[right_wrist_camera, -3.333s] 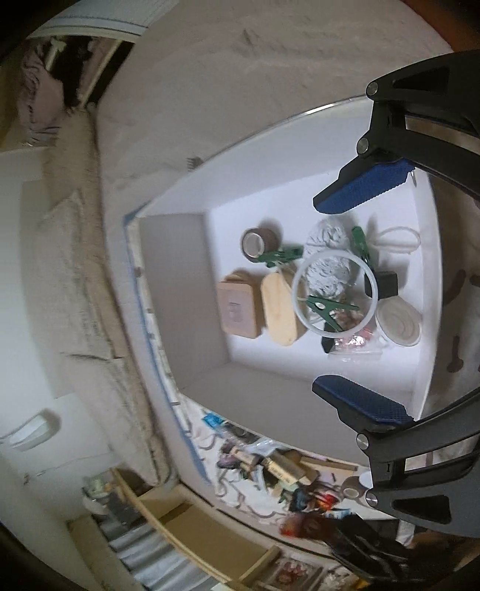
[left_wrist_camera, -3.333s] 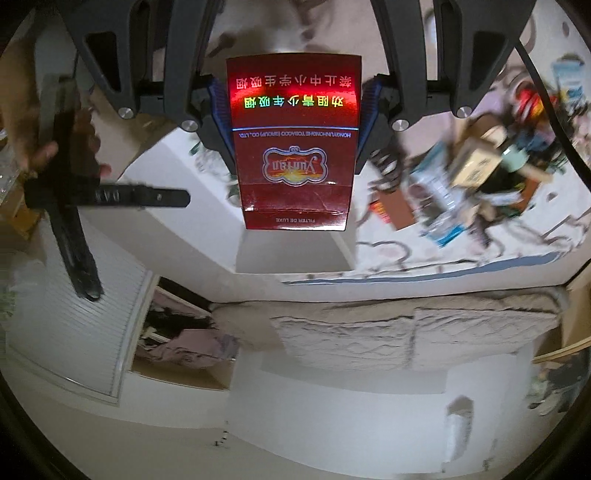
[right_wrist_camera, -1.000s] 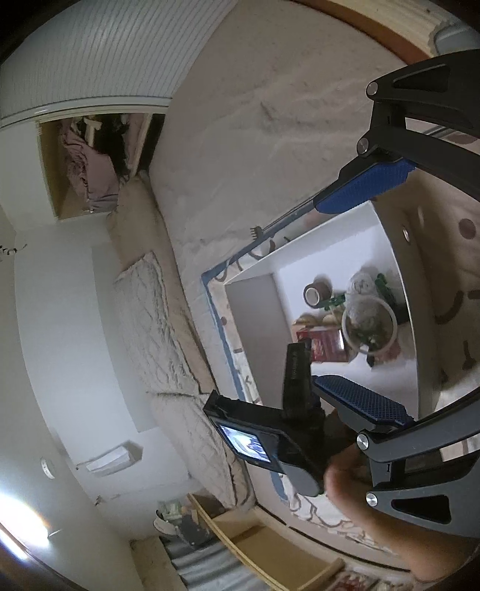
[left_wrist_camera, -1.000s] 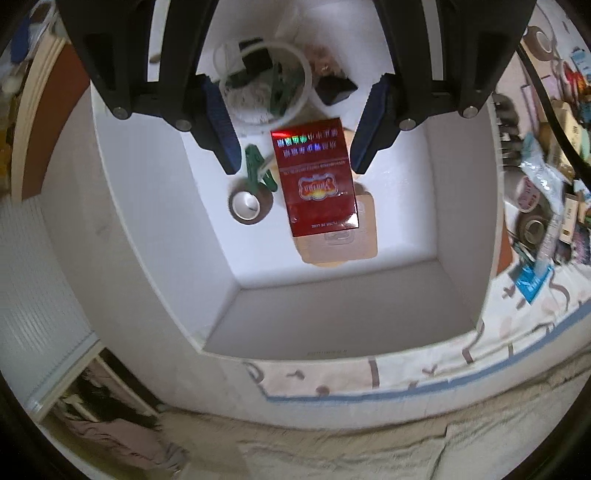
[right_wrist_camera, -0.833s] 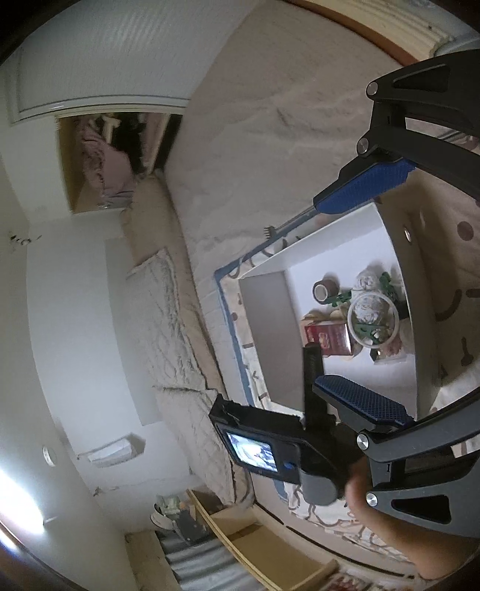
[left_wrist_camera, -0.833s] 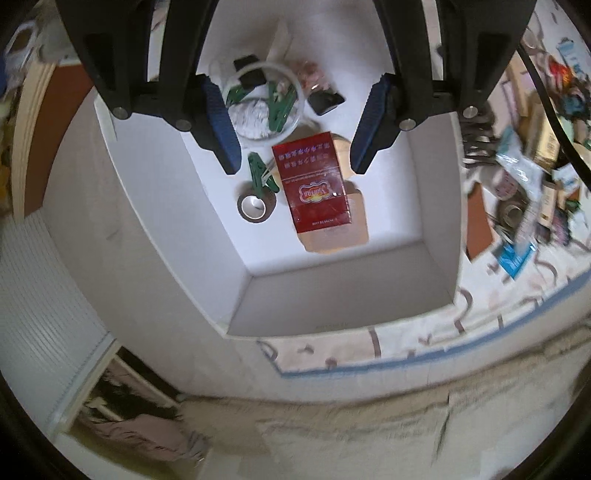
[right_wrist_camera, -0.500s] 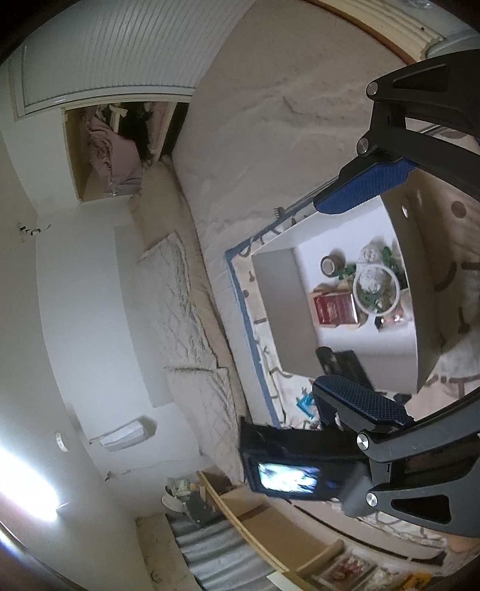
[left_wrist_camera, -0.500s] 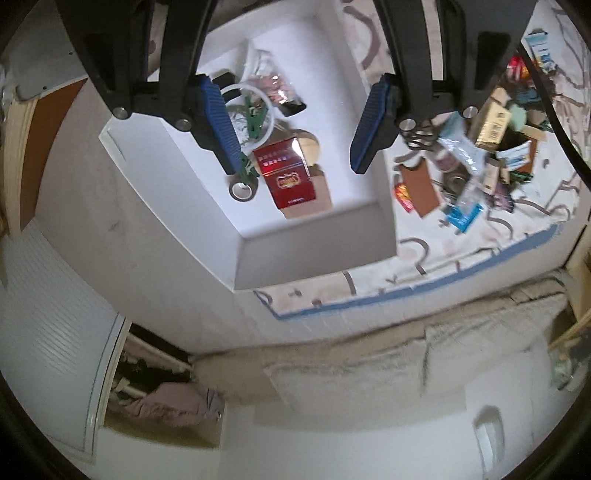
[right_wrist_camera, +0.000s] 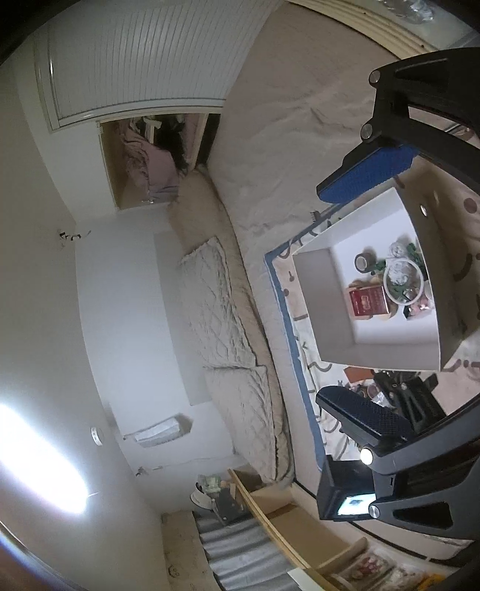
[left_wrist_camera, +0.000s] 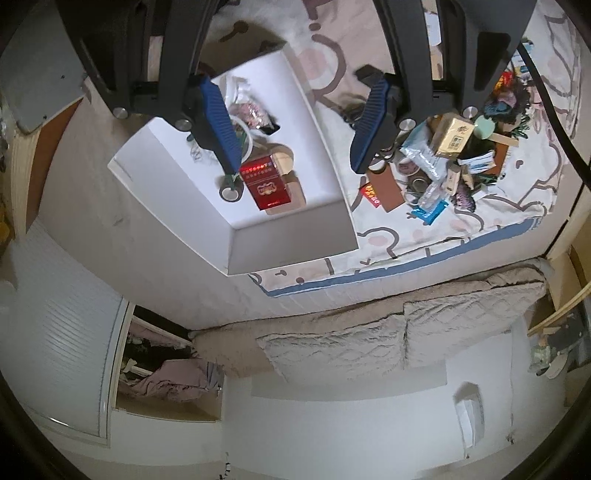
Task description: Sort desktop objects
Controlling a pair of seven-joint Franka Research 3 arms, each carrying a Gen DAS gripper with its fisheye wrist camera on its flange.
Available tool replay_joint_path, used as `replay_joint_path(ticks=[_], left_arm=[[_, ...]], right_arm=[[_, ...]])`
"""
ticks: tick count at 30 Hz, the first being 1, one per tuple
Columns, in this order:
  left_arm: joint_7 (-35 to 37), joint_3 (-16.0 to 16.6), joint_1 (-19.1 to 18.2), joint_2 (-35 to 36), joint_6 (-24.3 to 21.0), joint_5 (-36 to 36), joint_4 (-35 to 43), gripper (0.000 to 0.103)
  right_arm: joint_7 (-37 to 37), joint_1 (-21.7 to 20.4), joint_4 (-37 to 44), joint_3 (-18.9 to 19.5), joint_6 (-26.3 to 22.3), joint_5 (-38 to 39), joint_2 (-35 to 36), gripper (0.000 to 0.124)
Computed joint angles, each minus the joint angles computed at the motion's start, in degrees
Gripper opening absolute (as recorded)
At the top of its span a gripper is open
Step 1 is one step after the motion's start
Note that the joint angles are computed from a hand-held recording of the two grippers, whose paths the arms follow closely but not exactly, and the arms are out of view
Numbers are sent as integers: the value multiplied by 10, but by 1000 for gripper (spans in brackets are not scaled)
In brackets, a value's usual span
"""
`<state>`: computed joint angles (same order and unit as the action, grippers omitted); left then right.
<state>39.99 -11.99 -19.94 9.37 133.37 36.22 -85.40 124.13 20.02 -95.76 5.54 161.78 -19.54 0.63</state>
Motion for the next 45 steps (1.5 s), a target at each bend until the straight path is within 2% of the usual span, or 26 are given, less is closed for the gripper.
replay_joint_path(ticks=[11,13,15,18,20,23,28,39,45], left_arm=[[-44,-8,9,-67,12,62,-79,61],[-57,-11,15,-82,15,74,-94,63],[-68,-15,21,-97,20,83,-109,71],[-92,-20,32,-121,21,105,-132,73],[-99,-23,41,-136,24,107,-145,80],[-111,-28,54,-157,26,117,-163,91],[-142,-39,76,-196,29,142,-194,98],[-186,-58,128,-295,25,172,-271,101],[-206,-64,159,-339,29,178,-312,101]], right_arm=[[25,5,-5,6,-13,-36,-4,99],[64,5,-9,6,-9,-95,-5,99],[96,6,-11,6,-12,-151,-4,99],[61,8,-20,7,-1,-110,-1,99],[32,8,-27,7,15,-80,-1,99],[40,11,-26,6,14,-94,1,103],[49,20,-16,8,10,-111,7,103],[25,55,9,8,21,-103,30,103],[22,73,8,2,56,-92,40,103]])
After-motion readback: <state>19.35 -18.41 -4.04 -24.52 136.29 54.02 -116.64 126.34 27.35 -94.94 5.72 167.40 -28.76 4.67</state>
